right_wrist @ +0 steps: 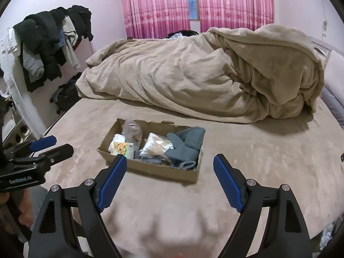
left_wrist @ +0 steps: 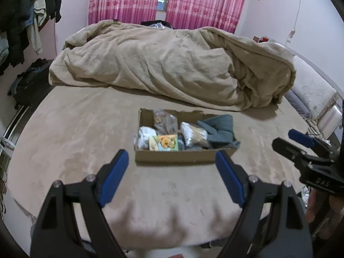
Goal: Organize objects
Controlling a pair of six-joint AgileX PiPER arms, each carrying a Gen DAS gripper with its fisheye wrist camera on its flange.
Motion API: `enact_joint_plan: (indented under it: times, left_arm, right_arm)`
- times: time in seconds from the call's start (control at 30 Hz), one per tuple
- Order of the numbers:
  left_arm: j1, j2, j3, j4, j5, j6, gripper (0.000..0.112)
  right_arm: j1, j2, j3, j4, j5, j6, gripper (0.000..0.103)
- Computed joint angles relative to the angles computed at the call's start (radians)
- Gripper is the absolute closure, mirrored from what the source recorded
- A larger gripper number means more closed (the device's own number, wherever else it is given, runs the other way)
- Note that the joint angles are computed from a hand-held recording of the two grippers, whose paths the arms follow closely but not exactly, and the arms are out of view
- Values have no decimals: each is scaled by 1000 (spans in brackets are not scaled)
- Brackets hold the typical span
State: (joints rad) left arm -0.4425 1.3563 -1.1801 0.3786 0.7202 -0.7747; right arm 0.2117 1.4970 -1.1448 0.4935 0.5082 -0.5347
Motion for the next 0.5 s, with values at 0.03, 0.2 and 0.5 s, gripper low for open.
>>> enact_joint_plan:
  times: [0.03, 0.2, 0.5]
  left_arm:
    - [-15, -19, 8, 11, 12, -14, 28]
    - [-102, -94, 30, 62, 98, -73, 28]
    - [-228, -183, 81, 129, 190, -179, 28]
  right_arm:
    - [2, -17, 13, 0, 3, -1, 18]
    - [15, -106, 76, -17, 24, 29, 18]
    - [49, -261, 150, -117, 87, 133, 18]
